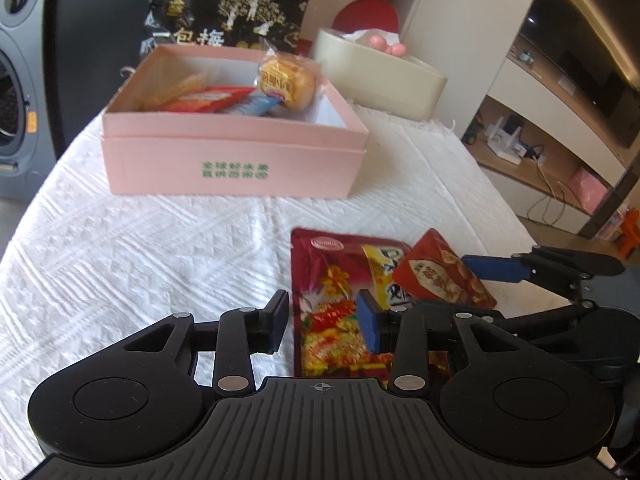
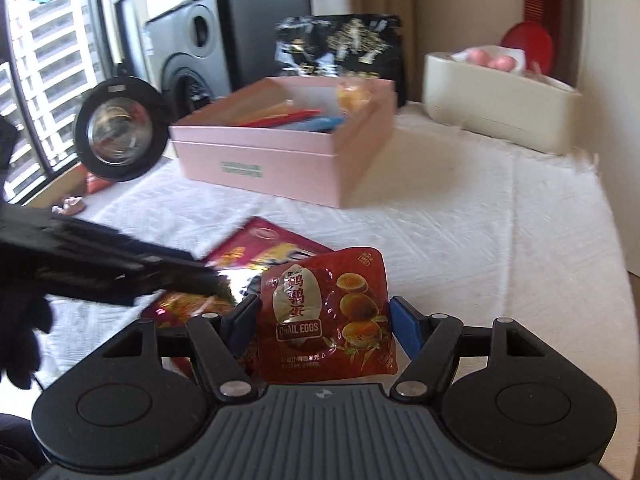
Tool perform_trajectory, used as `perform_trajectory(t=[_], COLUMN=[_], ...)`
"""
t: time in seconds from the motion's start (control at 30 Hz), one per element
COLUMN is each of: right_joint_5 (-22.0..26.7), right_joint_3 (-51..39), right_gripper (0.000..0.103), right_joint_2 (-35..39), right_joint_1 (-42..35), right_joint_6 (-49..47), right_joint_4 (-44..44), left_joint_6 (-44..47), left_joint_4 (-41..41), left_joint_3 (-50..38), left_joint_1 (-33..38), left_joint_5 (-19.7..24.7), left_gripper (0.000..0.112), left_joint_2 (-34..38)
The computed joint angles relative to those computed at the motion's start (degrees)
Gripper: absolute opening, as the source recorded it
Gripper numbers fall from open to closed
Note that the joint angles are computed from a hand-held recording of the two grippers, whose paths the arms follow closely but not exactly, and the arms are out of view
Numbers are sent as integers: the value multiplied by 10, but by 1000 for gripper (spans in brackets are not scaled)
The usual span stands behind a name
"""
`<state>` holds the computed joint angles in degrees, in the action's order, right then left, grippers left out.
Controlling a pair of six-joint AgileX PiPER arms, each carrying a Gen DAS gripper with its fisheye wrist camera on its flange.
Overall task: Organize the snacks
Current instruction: 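Grasp the red quail egg packet with right while left holds the chicken bag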
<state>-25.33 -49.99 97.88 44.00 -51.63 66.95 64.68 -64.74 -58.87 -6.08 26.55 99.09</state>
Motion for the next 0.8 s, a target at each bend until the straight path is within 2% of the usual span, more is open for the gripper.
perform_trajectory(t=[0.1, 0.23, 0.33, 0.43, 0.53, 0.7, 0.8], right_joint_5=[-35, -96, -108, -111, -120, -120, -120], right_joint_3=[4, 11, 17, 43, 56, 55, 55], right_gripper=[71, 71, 71, 73, 75, 78, 78], right_joint_2=[-1, 6, 14, 13, 14, 16, 16], right_joint_1=[5, -15, -37, -52, -53, -53, -53], right_joint_6=[-11, -14, -4, 71, 104, 118, 120], right_joint_4=[21, 71, 96, 47, 15, 6, 4], left_joint_6=[43, 73, 49, -12, -7, 12, 8], left_joint_4=[-14, -5, 32, 100, 112, 106, 110], left_joint_3=[15, 26, 24, 14, 20, 16, 11], left_joint_1=[-10, -37, -73, -104, -124, -130, -133], left_joint_5=[-17, -17, -41, -66, -91, -79, -74], left_gripper=[42, 42, 42, 43, 52, 75, 83], left_joint_2=[-18, -35, -36, -24, -23, -15, -12])
